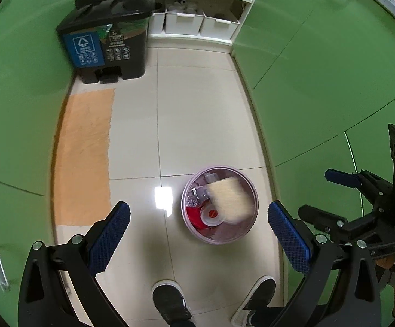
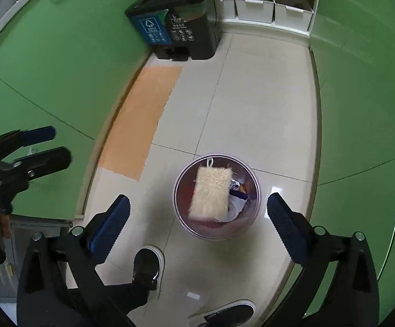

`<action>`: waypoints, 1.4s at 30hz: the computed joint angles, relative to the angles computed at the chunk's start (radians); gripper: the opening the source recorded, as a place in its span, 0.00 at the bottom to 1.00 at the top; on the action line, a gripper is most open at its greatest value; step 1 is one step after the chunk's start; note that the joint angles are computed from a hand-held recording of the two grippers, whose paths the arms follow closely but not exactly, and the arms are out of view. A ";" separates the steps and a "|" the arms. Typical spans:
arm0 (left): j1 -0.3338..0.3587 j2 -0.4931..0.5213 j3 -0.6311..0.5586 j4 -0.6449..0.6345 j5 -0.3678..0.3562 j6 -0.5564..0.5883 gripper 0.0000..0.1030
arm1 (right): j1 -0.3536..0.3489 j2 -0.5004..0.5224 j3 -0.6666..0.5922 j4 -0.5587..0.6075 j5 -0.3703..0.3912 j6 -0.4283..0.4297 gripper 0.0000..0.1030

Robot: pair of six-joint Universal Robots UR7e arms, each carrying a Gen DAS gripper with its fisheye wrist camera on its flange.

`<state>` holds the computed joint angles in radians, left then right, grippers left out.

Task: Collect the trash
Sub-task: 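Open both grippers to drop the sponge and walnut shell into the bin, then raise both open grippers back toward the mat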

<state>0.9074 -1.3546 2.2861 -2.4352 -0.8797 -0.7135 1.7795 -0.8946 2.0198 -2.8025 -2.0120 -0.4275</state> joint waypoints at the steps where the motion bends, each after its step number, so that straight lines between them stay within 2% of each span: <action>1: 0.000 0.004 -0.002 0.002 -0.003 -0.002 0.94 | 0.001 0.000 -0.004 0.003 -0.004 0.003 0.96; 5: -0.019 0.016 -0.027 0.027 -0.022 -0.010 0.94 | 0.012 -0.036 -0.001 0.037 -0.030 0.030 0.96; 10: -0.097 -0.006 -0.099 0.173 -0.039 -0.061 0.94 | 0.059 -0.138 -0.006 0.136 -0.056 0.114 0.96; 14: -0.186 -0.022 -0.209 0.359 -0.064 -0.120 0.94 | 0.127 -0.260 -0.041 0.297 -0.075 0.224 0.96; 18: -0.282 -0.011 -0.359 0.546 -0.097 -0.172 0.94 | 0.212 -0.387 -0.122 0.519 -0.091 0.362 0.96; 22: -0.371 0.043 -0.550 0.711 -0.125 -0.196 0.94 | 0.293 -0.482 -0.235 0.723 -0.120 0.482 0.97; 25: -0.418 0.110 -0.680 0.775 -0.143 -0.168 0.94 | 0.337 -0.535 -0.310 0.836 -0.153 0.547 0.97; 29: -0.455 0.220 -0.840 0.803 -0.168 -0.095 0.94 | 0.365 -0.618 -0.383 0.950 -0.216 0.644 0.97; 33: -0.486 0.326 -0.967 0.792 -0.183 -0.012 0.94 | 0.373 -0.699 -0.423 1.026 -0.282 0.698 0.97; 42: -0.535 0.561 -1.190 0.706 -0.277 0.126 0.94 | 0.316 -0.899 -0.465 1.174 -0.396 0.764 0.97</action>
<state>0.3723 -0.7937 1.0966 -1.7291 -1.1566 -0.5880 2.0951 -1.7937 1.5551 -1.6284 -2.4080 0.3361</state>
